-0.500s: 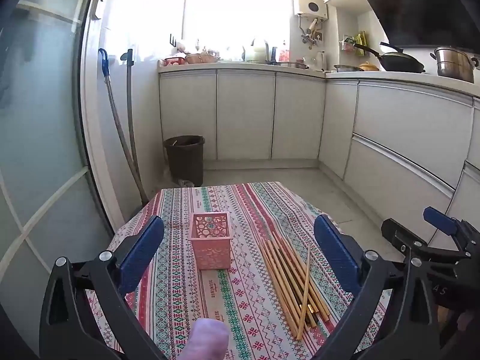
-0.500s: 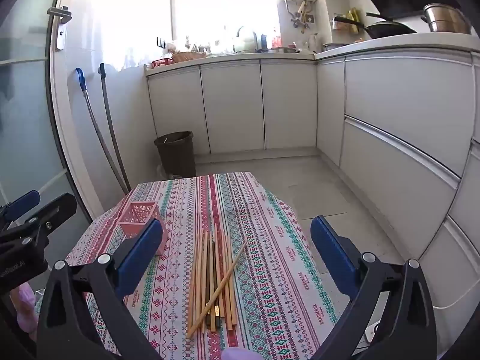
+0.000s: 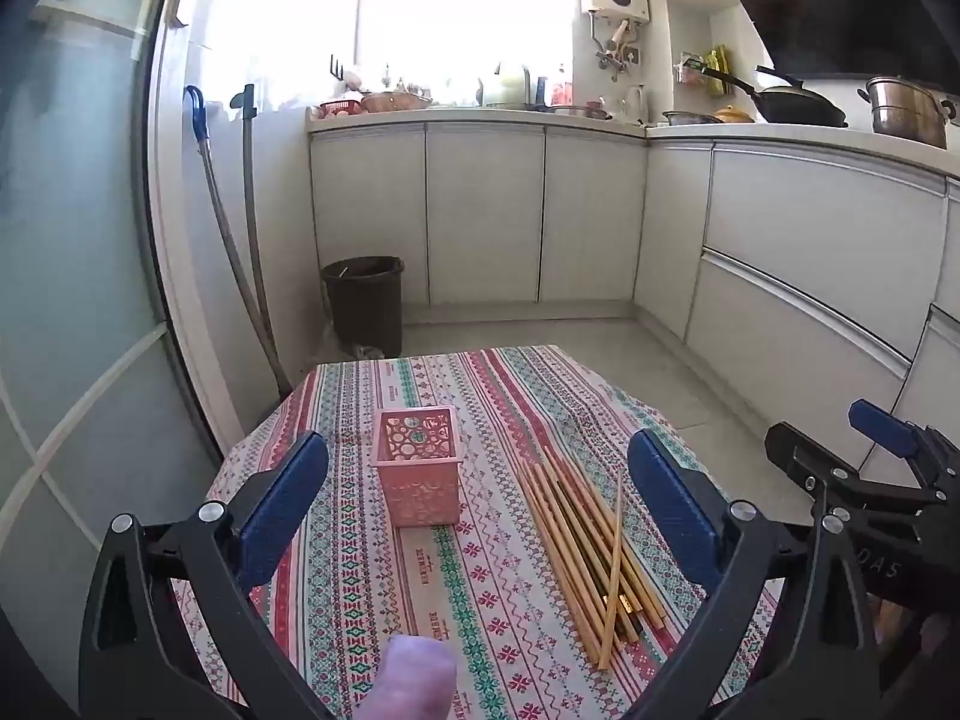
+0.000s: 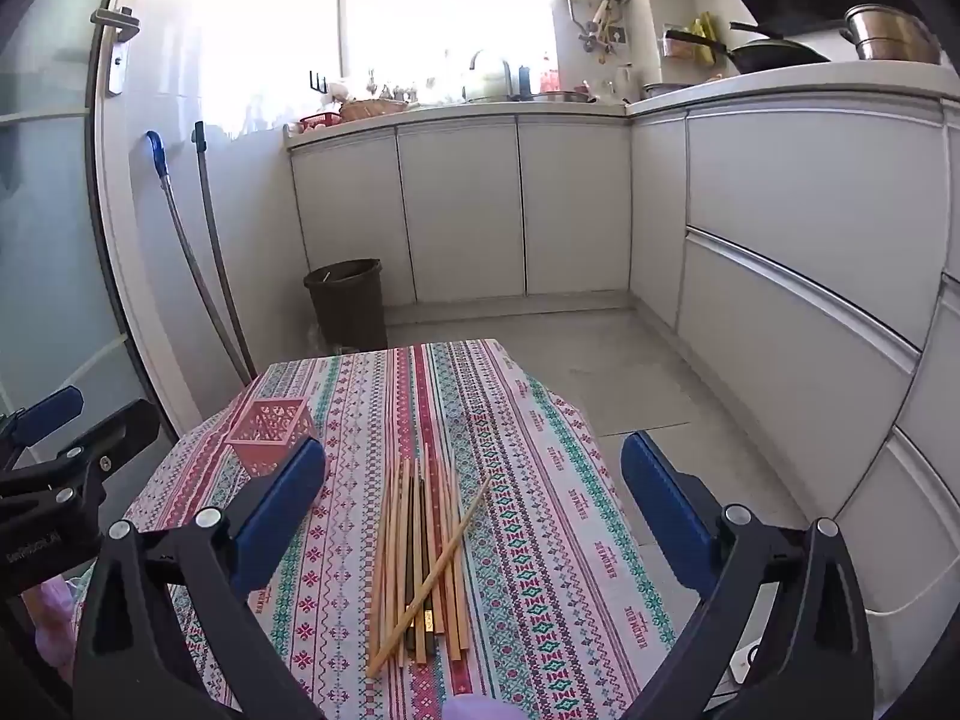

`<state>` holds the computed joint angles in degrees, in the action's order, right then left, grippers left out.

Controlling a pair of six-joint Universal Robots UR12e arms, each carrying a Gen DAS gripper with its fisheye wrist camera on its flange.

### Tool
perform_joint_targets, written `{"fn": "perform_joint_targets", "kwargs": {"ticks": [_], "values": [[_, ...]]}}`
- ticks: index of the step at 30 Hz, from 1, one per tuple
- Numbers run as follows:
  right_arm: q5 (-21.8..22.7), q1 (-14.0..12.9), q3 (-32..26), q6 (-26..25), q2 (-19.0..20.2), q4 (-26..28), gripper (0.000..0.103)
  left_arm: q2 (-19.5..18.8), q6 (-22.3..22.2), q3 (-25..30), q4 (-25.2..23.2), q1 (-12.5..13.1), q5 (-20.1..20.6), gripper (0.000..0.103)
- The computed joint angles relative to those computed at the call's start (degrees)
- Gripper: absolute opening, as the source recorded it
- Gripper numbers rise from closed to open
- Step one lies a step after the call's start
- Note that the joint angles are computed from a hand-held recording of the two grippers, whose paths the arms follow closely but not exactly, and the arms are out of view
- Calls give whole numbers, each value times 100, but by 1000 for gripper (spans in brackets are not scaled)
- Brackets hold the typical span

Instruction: Organize utensils

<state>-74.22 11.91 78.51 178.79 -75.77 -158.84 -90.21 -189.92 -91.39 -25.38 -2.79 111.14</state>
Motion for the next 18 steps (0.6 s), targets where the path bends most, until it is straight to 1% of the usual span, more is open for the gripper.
{"fn": "perform_joint_targets", "kwargs": {"ticks": [5,18], "values": [[24,7,-51,22,17,126,96,-2,6,-7,-37,9,-32,96],[26,20,-70,23,32,181,96,-4,-63,17,-122,29,-70,96]]}}
